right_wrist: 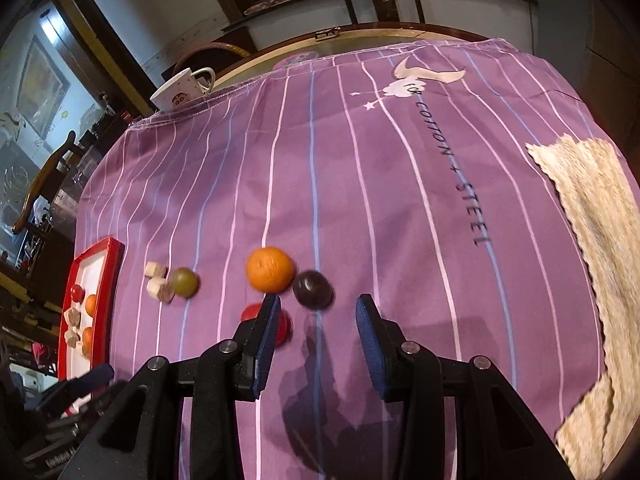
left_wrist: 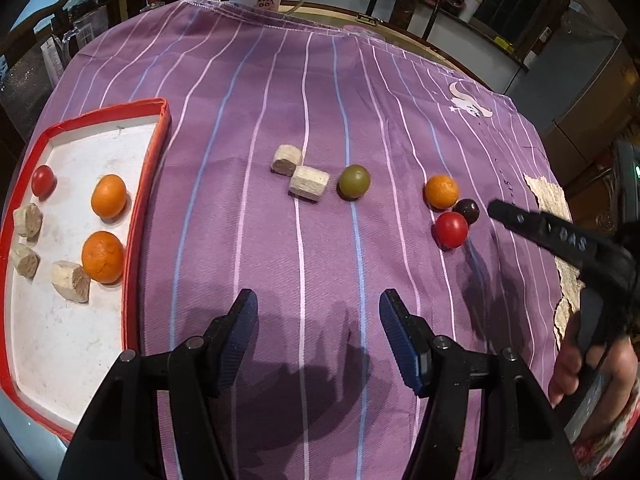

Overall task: Organize fruits
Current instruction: 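Grasp the orange with the right tool while the left tool grasps the red tomato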

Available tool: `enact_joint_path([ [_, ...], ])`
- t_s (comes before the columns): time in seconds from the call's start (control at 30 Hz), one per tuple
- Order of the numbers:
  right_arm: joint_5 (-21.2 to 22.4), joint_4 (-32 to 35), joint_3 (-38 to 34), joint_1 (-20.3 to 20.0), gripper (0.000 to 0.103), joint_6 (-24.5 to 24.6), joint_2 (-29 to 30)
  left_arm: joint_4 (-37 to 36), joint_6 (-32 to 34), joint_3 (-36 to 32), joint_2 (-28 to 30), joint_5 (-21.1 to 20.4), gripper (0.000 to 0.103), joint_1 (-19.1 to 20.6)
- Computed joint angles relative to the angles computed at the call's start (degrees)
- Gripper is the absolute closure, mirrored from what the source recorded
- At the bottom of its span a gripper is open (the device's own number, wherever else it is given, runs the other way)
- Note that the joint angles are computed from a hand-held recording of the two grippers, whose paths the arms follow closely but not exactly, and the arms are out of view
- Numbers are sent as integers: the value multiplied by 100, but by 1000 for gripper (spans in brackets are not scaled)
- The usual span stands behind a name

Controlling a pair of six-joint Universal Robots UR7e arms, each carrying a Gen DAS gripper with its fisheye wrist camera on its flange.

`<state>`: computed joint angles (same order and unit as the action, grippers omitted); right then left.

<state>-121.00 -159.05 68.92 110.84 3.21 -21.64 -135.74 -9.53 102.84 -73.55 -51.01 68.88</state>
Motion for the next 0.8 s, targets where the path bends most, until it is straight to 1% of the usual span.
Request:
enact_joint_path([
  [0.07,91,70,-140,-6,60,-91,71,-15,-1,15,-13,-21,40,17],
  [0.2,170,410,-736,54,60,-604,422,-8,-89,49,-62,29,40,44],
  [0.27,51,619,-1046,89,60,-861,627,20,-159,66,-93,34,40,71],
  [0.33,-20,935,-1369,96,60,-989,835,81,-240,88,-132,40,40,92],
  [0.37,-132,970,-1472,114,58,-1065,918,83,-256,109,-149,40,40,95],
  [0.4,-289,919,-1552,141,58,-1186,999,96,-281,128,-173,48,40,99],
  [0.43,-353,917,-1605,151,58,-1261,1043,110,-305,139,-186,63,40,101],
  [0.5,-401,933,-1644,153,58,-1271,1065,136,-350,147,-216,78,40,103],
  [0.57,-569,1007,-1738,167,60,-1277,1124,102,-376,171,-265,78,40,101],
  [0.63,-605,1055,-1770,143,61,-1244,1140,57,-408,199,-323,61,40,106],
  [0.7,-504,1030,-1701,116,66,-1168,1076,50,-456,202,-373,16,40,130],
  [0.8,-149,933,-1406,53,66,-894,856,39,-516,199,-408,-8,40,162],
])
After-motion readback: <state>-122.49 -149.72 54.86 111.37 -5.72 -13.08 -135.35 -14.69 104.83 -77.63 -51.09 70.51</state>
